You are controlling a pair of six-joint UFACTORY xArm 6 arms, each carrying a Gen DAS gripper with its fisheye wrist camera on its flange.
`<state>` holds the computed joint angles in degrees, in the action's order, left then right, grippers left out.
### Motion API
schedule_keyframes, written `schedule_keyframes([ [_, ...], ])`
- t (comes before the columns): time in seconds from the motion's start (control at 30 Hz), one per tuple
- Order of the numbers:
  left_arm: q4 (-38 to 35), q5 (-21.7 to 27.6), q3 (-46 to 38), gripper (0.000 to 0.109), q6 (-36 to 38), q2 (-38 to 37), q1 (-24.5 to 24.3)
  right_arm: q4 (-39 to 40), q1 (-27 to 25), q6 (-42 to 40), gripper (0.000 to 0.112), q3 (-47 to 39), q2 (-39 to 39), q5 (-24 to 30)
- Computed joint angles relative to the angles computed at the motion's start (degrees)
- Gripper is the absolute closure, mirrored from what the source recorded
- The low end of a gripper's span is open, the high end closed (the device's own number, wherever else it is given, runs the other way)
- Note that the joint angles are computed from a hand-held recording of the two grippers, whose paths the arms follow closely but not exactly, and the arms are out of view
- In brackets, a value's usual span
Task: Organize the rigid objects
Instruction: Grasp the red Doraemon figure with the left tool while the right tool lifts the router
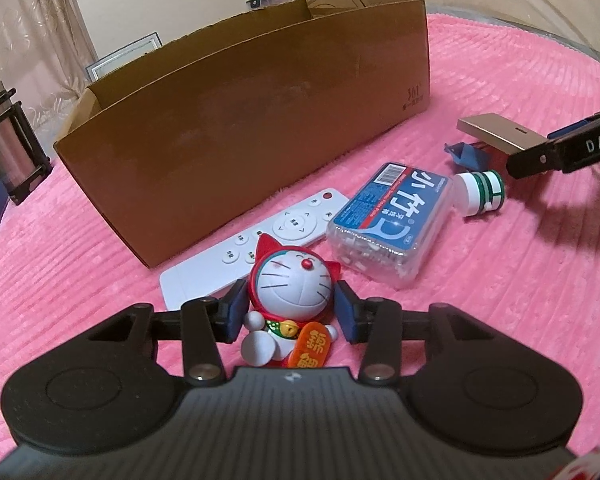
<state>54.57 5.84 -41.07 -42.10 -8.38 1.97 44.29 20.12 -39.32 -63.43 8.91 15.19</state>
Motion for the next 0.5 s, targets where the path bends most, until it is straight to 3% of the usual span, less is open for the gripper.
schedule_keyframes([
  [0.27,-8.9,-2.3,1.7,0.068,5.2,-0.8,0.4,0.7,-1.1,0.2,0.023,-3.6,1.9,3.7],
  [0.5,-10.8,-3.7,3.0,0.068,3.6,-2.6,0.6,3.5,-1.6,-3.3,0.024,-5.8,3.3,5.4],
])
